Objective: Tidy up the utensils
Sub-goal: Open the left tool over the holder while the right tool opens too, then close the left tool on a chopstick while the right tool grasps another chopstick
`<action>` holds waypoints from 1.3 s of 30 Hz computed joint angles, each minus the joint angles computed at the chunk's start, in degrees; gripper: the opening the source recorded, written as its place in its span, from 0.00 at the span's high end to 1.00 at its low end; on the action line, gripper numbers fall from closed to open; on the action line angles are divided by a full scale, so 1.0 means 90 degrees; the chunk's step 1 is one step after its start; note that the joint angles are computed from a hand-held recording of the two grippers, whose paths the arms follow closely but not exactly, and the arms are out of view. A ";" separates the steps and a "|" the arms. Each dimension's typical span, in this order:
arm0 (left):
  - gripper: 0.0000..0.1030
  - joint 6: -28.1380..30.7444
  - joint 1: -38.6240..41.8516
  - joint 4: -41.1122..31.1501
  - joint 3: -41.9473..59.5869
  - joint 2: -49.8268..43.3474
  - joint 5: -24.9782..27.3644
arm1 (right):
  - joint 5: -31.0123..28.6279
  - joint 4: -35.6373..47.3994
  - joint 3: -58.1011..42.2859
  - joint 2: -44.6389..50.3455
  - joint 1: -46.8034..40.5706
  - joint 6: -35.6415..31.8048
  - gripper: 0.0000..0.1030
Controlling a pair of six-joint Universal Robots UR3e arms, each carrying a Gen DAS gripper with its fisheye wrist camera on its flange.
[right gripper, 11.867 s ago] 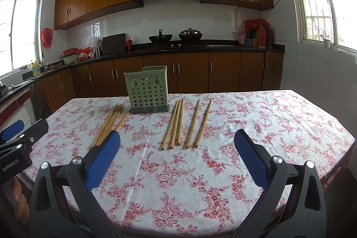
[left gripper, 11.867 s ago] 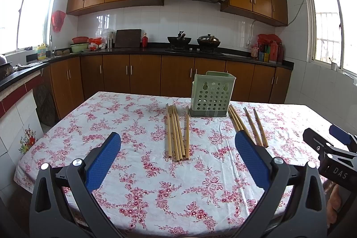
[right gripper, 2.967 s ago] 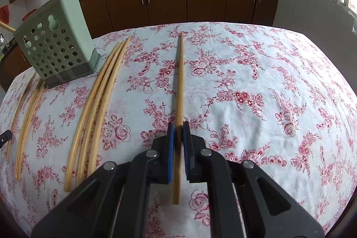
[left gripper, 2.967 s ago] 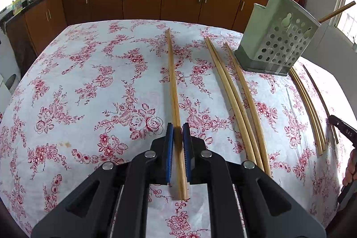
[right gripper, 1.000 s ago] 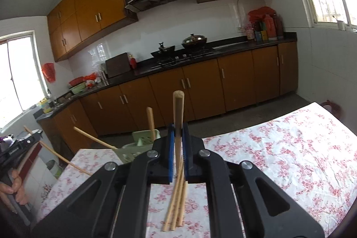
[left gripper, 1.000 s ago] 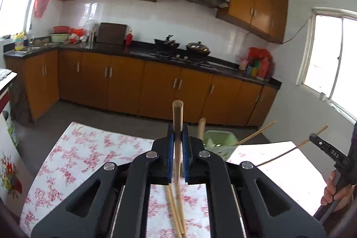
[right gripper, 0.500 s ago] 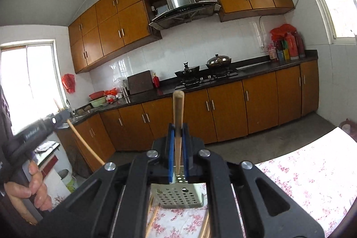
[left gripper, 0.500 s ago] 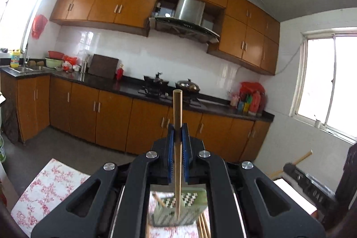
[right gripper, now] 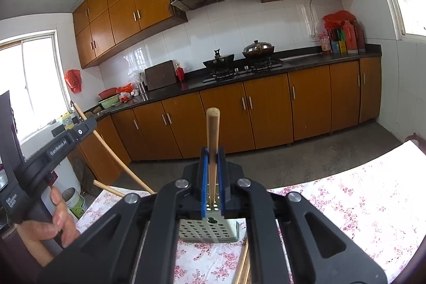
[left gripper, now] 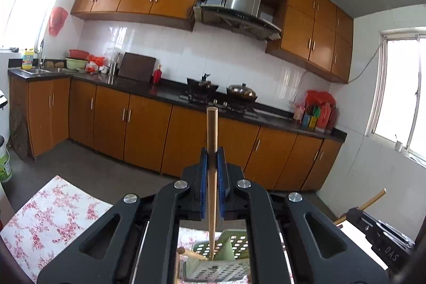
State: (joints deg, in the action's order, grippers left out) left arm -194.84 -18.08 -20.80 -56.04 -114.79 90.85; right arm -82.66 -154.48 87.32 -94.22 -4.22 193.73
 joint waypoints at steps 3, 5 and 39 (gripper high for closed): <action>0.93 0.0064 0.0060 -0.0337 -0.0010 0.0036 -0.0142 | -0.0113 0.0000 -0.0009 0.0104 0.0070 0.0015 0.91; 0.93 0.0086 0.0106 -0.0443 -0.0080 0.0135 -0.0231 | -0.0126 -0.0027 0.0070 0.0051 0.0058 0.0076 0.88; 0.79 0.1480 0.2204 -0.0493 -0.6336 0.3037 -0.2012 | -0.0670 -0.0472 0.3331 0.0763 0.0379 0.0039 0.82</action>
State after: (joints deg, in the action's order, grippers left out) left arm -181.52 1.75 -25.23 -113.07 -87.46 72.74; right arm -88.70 -158.72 117.30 -87.35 -0.81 194.08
